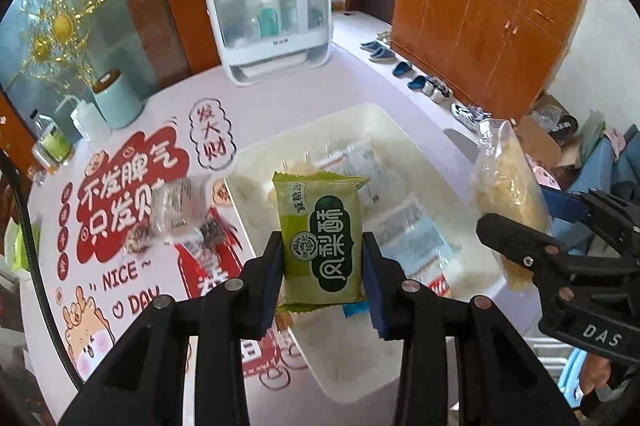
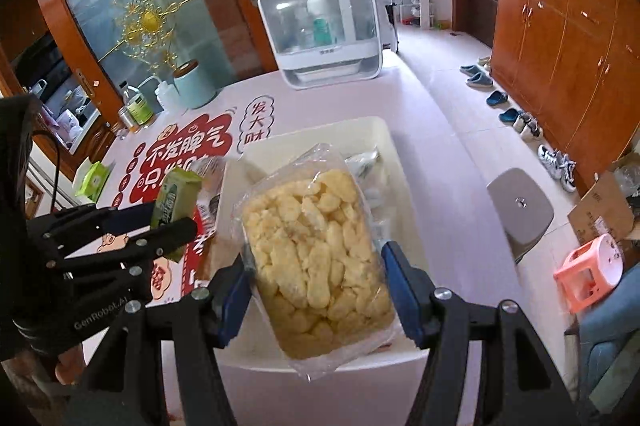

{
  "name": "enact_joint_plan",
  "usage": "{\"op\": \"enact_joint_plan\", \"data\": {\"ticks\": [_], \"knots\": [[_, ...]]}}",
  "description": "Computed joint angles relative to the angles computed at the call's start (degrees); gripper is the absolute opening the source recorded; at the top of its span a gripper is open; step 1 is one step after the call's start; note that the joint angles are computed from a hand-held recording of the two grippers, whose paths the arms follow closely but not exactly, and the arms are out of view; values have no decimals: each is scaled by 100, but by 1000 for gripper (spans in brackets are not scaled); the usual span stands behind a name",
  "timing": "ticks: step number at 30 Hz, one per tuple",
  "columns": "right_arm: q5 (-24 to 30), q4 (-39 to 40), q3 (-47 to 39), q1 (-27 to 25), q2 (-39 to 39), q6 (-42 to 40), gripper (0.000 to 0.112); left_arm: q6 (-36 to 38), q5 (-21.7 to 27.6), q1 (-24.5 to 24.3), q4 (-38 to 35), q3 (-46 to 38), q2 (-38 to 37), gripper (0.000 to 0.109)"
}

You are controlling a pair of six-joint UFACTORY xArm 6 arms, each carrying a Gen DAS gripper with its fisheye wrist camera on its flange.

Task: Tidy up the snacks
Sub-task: 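Carry the green packet and puffed-snack bag into the white tray and open both tools, then withdraw both tools from the tray back over the remaining snacks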

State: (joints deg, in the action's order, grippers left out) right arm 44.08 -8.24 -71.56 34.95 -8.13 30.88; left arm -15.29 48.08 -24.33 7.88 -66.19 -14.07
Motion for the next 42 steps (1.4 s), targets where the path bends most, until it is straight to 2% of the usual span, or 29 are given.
{"op": "enact_joint_plan", "data": {"ticks": [8, 10, 11, 12, 13, 15, 16, 27, 42], "knots": [[-10, 18, -480, -189, 388, -293, 64, -382, 21, 63, 454, -557, 556, 37], [4, -24, -548, -202, 482, -319, 64, -520, -11, 55, 721, -573, 609, 62], [-6, -105, -545, -205, 505, -274, 66, -610, -15, 39, 851, -566, 613, 84], [1, -168, -560, -202, 538, -237, 68, -908, 0, 16, 1221, -558, 619, 91], [30, -196, -583, -205, 578, -235, 69, -1083, -65, 25, 1452, -514, 606, 93], [-18, -176, -543, -241, 600, -201, 79, -948, -128, 94, 1296, -493, 610, 94], [-86, -138, -488, -256, 581, -229, 80, -885, -109, 126, 1199, -506, 628, 94], [-164, -105, -409, -214, 557, -125, 81, -954, 27, 165, 1174, -279, 476, 94], [128, -304, -242, -51, 356, 196, 81, -1067, 124, 215, 1032, 300, -113, 94]]}}
